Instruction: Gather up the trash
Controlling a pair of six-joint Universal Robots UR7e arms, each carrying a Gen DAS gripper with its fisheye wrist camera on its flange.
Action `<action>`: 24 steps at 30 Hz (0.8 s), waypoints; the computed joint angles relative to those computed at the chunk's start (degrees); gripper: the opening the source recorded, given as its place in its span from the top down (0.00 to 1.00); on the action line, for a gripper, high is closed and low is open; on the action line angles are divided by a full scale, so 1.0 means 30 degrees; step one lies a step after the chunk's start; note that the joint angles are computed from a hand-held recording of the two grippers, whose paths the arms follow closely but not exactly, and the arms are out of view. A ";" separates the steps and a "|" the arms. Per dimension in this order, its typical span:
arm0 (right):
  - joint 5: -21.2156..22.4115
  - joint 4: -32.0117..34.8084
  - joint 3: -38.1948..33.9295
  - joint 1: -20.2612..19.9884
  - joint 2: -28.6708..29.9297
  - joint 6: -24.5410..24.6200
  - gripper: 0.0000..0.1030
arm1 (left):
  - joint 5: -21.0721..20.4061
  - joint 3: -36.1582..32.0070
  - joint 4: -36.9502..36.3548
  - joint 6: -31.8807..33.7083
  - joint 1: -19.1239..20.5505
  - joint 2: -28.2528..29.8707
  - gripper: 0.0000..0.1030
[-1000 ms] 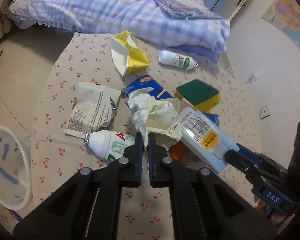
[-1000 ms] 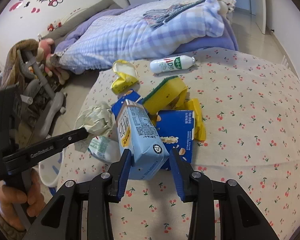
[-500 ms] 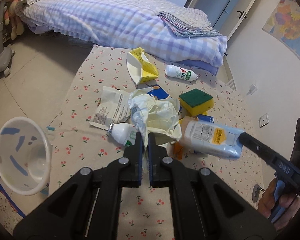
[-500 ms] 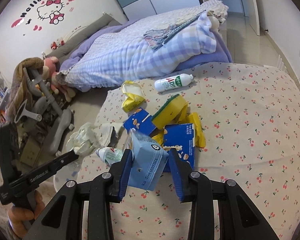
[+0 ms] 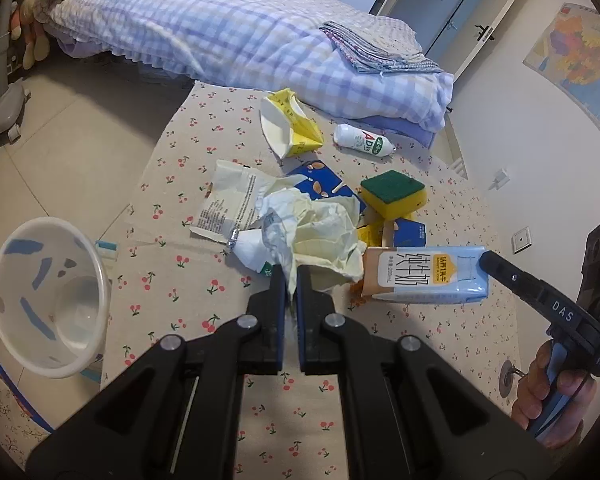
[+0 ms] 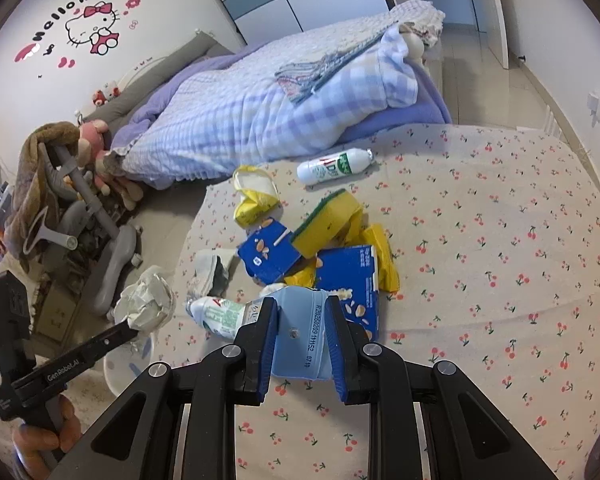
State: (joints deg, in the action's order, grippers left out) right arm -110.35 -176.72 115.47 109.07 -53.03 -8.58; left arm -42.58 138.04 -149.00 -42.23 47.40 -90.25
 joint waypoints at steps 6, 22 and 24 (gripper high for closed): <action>0.0386 -0.0533 0.0171 0.0280 -0.0189 -0.0323 0.99 | 0.1060 0.0410 0.1401 -0.1237 -0.0869 -0.1119 0.94; -0.3397 0.4810 -0.0155 0.0756 0.1880 -0.3504 0.84 | 0.0855 0.1643 0.3189 -0.2544 -0.0822 -0.3373 0.94; -0.3436 0.4882 0.0156 0.0564 0.1833 -0.3724 0.80 | 0.0768 0.1859 0.3395 -0.2819 -0.0960 -0.3447 0.94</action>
